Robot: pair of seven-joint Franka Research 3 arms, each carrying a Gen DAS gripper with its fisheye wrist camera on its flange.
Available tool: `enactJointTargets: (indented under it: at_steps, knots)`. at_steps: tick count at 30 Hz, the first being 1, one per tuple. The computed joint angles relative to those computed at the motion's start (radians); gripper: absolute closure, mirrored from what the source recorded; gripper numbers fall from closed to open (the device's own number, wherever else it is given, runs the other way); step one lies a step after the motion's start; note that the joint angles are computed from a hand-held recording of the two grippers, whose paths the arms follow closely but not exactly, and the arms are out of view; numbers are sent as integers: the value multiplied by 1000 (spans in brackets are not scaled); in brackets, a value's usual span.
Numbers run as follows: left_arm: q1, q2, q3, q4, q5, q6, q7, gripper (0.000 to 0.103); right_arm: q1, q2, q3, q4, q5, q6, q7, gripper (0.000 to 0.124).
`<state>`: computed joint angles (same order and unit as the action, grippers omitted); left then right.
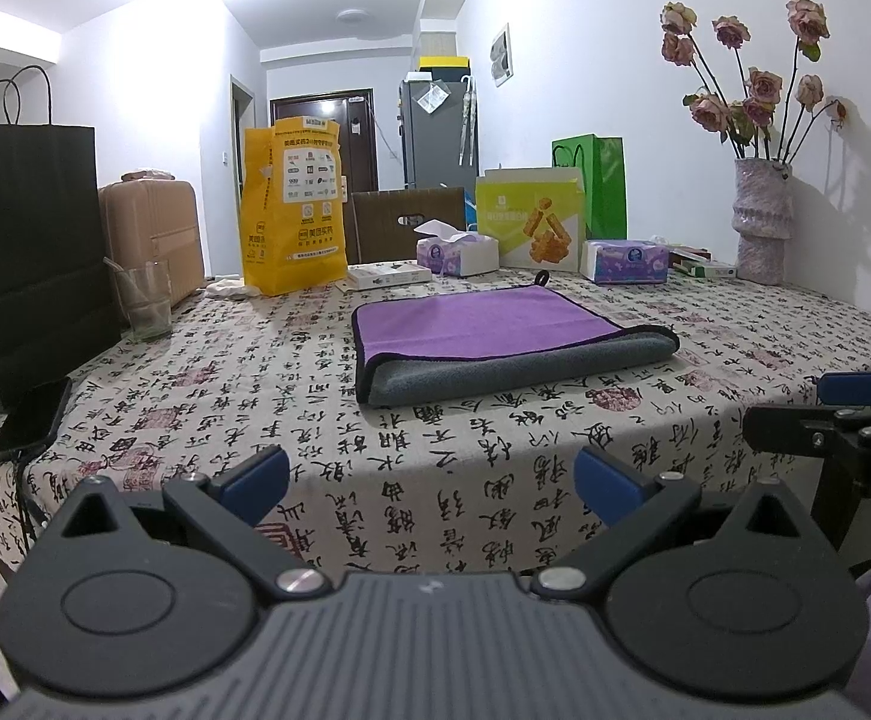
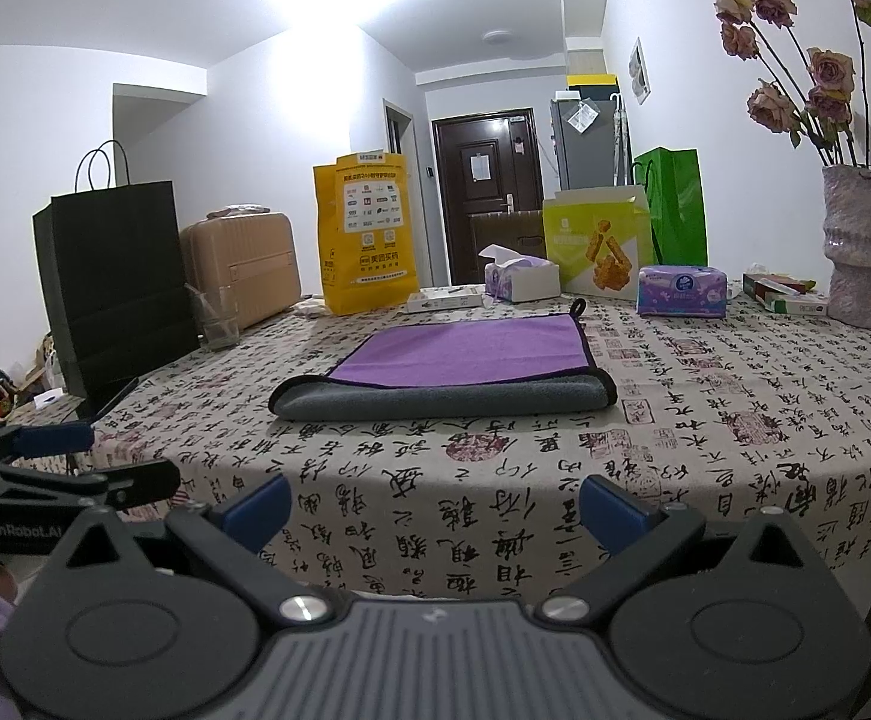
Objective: Fold towel
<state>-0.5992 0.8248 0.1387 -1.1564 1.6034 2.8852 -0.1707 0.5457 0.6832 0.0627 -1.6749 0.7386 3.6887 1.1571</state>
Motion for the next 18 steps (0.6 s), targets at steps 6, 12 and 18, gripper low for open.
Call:
enactJointTargets:
  at_steps: [6, 12, 18]
  knots:
    - [0, 0, 0, 0, -2, 0, 2, 0, -2, -1, 2, -2, -1, 2, 0, 21]
    - [-1, 1, 1, 1, -4, 1, 3, 0, -1, 0, 2, -1, 0, 0, 0, 21]
    - [-1, 1, 2, 1, -6, 1, 5, 0, -1, 1, 2, -1, 1, 1, 0, 21]
